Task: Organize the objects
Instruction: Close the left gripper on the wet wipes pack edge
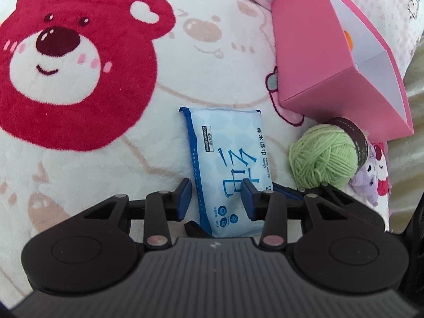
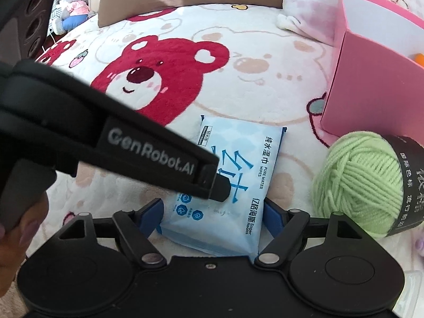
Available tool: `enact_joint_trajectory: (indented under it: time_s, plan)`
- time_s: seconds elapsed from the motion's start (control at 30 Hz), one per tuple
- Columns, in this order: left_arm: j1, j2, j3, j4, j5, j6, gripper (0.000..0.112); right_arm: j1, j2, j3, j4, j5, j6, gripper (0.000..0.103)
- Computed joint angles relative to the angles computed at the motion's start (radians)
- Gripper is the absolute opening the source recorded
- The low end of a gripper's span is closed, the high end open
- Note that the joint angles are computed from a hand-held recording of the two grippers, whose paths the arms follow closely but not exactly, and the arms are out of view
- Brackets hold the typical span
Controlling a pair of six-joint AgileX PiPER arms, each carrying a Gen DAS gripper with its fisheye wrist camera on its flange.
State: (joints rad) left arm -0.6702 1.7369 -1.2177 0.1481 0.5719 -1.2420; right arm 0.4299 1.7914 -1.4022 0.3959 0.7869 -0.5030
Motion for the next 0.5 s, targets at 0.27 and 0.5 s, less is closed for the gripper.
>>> enact_joint_trajectory:
  time_s: [0.27, 0.5]
  plan:
    - [-0.017, -0.008, 0.007, 0.036, 0.001, -0.026, 0.035, 0.027, -0.02, 0.052, -0.039, -0.084, 0.022, 0.08]
    - [-0.06, -0.033, 0.001, 0.054, 0.043, -0.048, 0.031, 0.062, -0.083, 0.13, -0.096, -0.147, -0.004, 0.069]
